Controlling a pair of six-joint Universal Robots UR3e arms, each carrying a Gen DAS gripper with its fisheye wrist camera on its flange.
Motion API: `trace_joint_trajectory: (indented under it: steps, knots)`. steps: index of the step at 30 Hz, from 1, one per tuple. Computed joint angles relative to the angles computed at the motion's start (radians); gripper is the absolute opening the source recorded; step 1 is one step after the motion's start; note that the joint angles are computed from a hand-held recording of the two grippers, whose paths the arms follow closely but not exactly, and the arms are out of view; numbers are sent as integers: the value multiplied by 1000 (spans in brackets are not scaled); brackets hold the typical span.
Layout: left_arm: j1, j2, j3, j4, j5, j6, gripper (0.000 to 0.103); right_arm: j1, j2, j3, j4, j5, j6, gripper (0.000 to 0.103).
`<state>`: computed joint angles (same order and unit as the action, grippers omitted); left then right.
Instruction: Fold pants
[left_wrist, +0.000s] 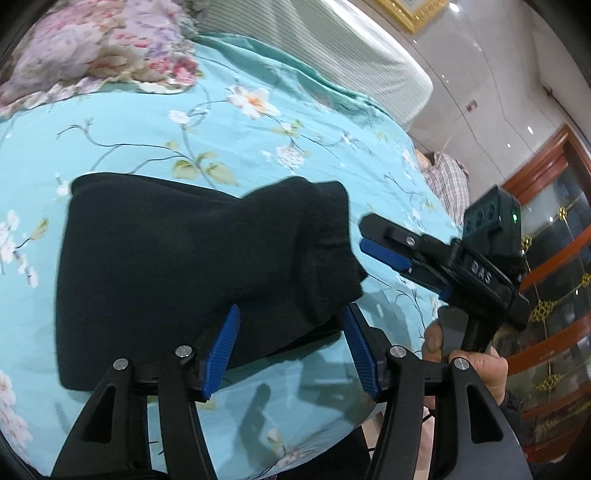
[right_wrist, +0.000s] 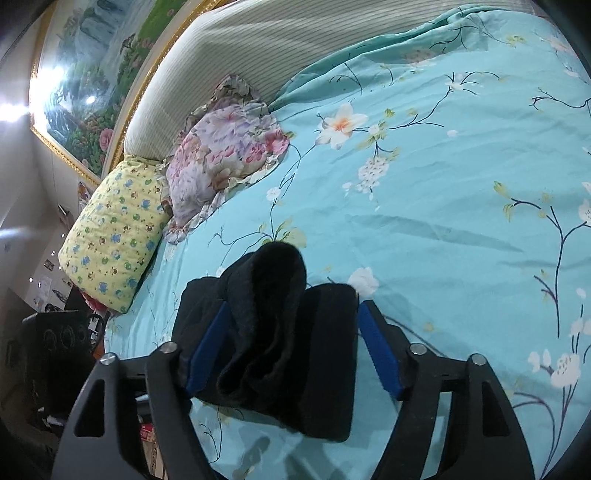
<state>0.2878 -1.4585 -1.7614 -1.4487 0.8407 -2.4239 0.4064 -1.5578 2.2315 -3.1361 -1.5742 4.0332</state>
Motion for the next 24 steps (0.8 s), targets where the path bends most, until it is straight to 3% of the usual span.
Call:
trace_joint_trajectory:
  steps: [7,24]
  knots:
    - [100,39,-21,1,-9,16,61,77,38,-90,68,-82,17,80]
    - [253,-51,20,20,-24,-30,65,171,114,-286,261,-231,69,81]
